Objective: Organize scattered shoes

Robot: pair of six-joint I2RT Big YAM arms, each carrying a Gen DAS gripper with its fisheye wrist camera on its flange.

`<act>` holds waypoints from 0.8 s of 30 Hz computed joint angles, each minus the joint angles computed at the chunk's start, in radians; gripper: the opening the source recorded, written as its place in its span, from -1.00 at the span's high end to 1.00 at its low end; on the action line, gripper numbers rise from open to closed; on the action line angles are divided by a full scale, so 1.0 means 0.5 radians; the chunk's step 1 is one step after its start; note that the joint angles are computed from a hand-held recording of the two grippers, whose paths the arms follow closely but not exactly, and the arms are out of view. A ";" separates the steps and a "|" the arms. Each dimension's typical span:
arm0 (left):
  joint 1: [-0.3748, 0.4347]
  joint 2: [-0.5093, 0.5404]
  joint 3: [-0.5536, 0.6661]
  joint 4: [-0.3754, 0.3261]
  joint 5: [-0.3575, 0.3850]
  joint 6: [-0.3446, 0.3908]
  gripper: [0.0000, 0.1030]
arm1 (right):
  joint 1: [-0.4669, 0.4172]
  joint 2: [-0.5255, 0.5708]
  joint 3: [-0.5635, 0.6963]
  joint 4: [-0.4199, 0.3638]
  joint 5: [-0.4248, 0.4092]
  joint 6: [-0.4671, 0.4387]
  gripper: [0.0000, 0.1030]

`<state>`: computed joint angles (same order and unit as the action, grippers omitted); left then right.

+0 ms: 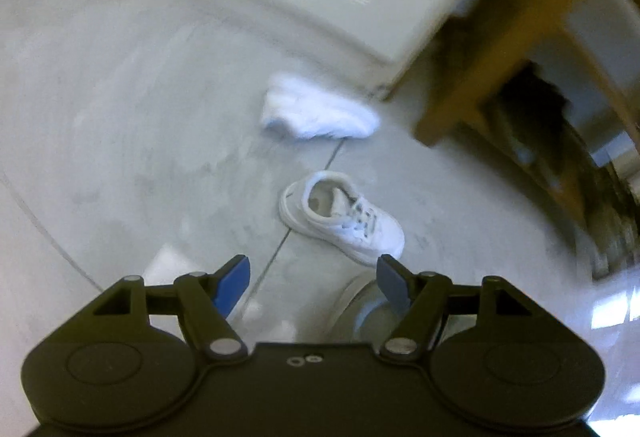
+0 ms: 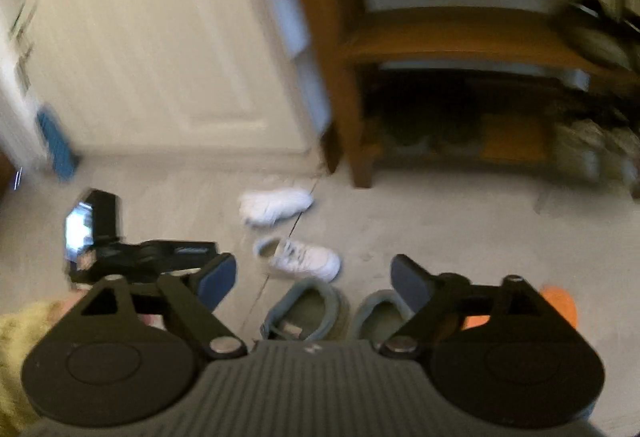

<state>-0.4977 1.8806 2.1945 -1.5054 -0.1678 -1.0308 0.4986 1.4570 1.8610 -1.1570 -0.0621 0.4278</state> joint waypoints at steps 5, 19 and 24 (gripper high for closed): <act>0.037 0.292 0.311 -0.189 -0.121 0.128 -0.36 | 0.053 0.006 -0.016 -0.076 -0.027 0.013 -0.71; 0.121 0.309 -0.041 0.288 -0.020 0.162 0.28 | 0.216 0.114 0.191 -0.254 0.313 0.333 -0.71; 0.150 0.131 -0.374 0.642 0.092 0.230 0.76 | 0.255 0.129 0.216 -0.252 0.347 0.327 -0.71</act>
